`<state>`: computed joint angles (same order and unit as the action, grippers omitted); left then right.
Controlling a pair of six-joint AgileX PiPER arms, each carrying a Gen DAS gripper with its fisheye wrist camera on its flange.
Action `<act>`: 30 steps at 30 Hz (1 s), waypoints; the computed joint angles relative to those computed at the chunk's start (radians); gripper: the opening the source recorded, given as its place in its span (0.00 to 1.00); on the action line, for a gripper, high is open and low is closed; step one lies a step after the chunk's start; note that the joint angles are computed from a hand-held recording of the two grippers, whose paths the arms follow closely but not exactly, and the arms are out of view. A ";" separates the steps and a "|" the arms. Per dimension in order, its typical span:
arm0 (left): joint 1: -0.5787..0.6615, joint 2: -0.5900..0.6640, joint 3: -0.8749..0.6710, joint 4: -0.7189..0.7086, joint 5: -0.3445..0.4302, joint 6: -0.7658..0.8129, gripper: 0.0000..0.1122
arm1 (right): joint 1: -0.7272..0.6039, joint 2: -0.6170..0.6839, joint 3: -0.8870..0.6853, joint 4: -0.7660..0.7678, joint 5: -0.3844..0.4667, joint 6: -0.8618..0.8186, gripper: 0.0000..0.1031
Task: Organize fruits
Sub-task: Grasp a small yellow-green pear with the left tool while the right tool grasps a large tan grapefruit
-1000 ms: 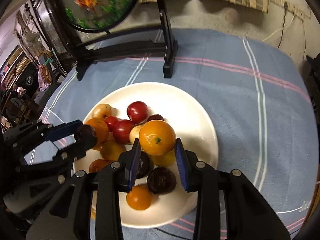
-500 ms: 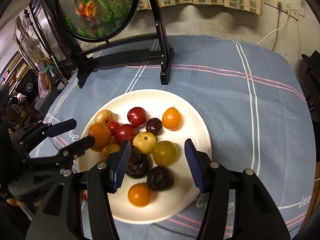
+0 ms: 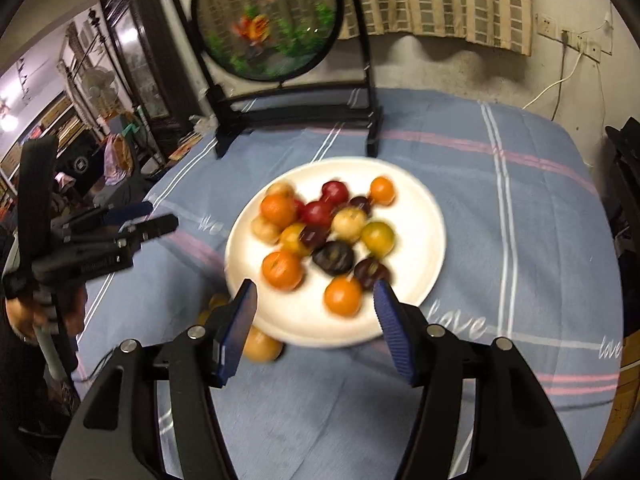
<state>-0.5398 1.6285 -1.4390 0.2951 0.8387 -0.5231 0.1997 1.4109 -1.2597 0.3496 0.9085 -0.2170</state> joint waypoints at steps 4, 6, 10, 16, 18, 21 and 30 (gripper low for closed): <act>-0.009 -0.079 0.140 -0.005 -0.015 -0.020 0.58 | 0.096 -0.044 0.129 -0.027 -0.050 0.051 0.59; -0.017 -0.110 0.204 -0.008 -0.026 -0.032 0.58 | 0.150 -0.032 0.175 -0.052 -0.085 0.092 0.59; -0.020 -0.150 0.297 -0.027 -0.042 -0.049 0.58 | 0.221 0.027 0.213 -0.098 -0.151 0.189 0.59; -0.025 -0.175 0.351 -0.023 -0.045 -0.061 0.58 | 0.256 0.140 0.164 -0.128 -0.194 0.240 0.59; -0.022 -0.173 0.361 -0.034 -0.054 -0.049 0.58 | 0.267 0.174 0.141 -0.137 -0.199 0.252 0.59; -0.029 -0.158 0.361 -0.046 -0.064 -0.032 0.58 | 0.276 0.221 0.112 -0.137 -0.210 0.251 0.58; -0.070 -0.033 0.299 -0.070 -0.115 -0.018 0.58 | 0.213 0.138 0.164 -0.050 -0.153 0.136 0.42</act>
<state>-0.6102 1.5954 -1.1398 0.2254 0.7238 -0.5413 0.4128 1.5486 -1.0957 0.2993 0.7558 -0.0805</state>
